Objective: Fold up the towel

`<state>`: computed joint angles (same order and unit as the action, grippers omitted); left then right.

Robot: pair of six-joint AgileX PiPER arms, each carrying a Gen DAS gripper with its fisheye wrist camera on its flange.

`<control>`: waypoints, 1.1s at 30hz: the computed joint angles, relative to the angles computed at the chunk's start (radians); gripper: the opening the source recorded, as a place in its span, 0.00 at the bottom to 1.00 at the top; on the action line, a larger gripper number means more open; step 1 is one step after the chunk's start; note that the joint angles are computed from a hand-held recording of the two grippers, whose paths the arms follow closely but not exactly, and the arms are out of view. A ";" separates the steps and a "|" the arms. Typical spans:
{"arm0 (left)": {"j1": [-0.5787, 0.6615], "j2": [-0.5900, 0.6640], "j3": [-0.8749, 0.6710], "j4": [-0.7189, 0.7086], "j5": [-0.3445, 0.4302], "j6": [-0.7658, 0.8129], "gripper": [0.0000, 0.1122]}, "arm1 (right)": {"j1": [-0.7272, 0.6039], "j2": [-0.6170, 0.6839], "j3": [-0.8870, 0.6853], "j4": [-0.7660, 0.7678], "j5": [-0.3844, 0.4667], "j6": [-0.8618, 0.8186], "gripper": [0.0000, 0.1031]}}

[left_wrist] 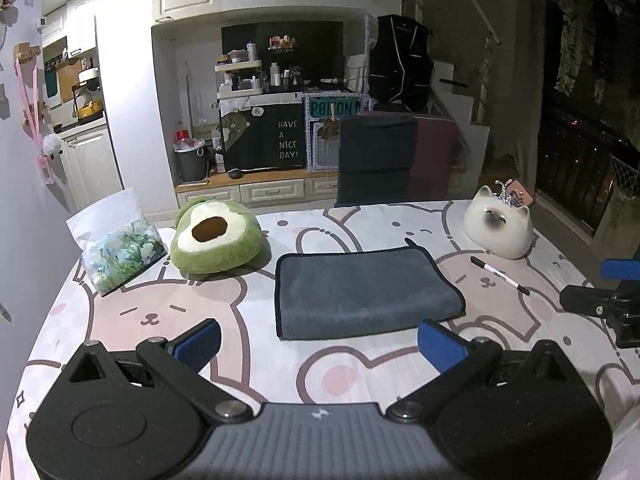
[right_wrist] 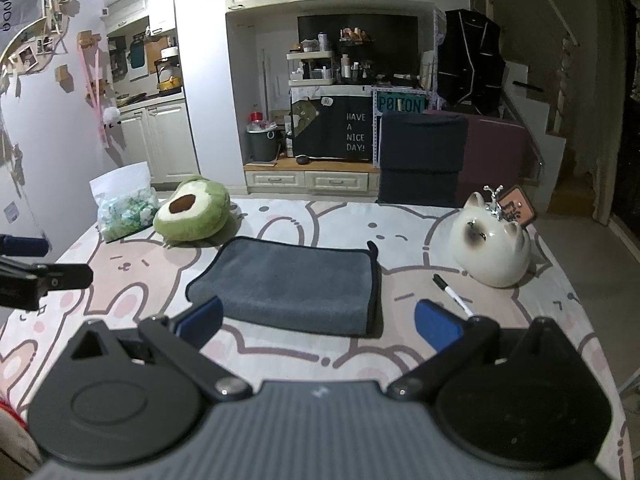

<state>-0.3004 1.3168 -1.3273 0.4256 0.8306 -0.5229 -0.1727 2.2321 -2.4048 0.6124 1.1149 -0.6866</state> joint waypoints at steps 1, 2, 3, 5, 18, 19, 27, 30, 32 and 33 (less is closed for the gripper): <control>-0.006 -0.013 0.014 0.003 0.000 -0.007 0.92 | -0.005 -0.028 0.051 0.014 -0.016 -0.022 1.00; -0.014 -0.025 0.026 0.005 0.001 -0.014 0.92 | -0.011 -0.054 0.101 0.027 -0.031 -0.044 1.00; -0.019 -0.037 0.039 0.005 0.001 -0.019 0.92 | -0.015 -0.074 0.136 0.037 -0.039 -0.061 1.00; -0.029 -0.062 0.065 0.004 0.003 -0.026 0.92 | -0.027 -0.115 0.212 0.064 -0.054 -0.102 1.00; -0.152 -0.183 0.198 0.076 0.032 -0.127 0.92 | -0.088 -0.304 0.548 0.168 -0.132 -0.298 1.00; -0.163 -0.188 0.205 0.087 0.034 -0.139 0.92 | -0.092 -0.311 0.560 0.173 -0.132 -0.306 1.00; -0.189 -0.230 0.259 0.084 0.030 -0.165 0.92 | -0.131 -0.360 0.654 0.229 -0.125 -0.371 1.00; -0.195 -0.242 0.275 0.091 0.019 -0.174 0.92 | -0.138 -0.377 0.680 0.233 -0.126 -0.387 1.00; -0.201 -0.252 0.290 0.103 0.012 -0.184 0.92 | -0.140 -0.387 0.700 0.240 -0.133 -0.411 1.00; -0.208 -0.254 0.295 0.114 0.014 -0.195 0.92 | -0.139 -0.386 0.701 0.237 -0.135 -0.411 1.00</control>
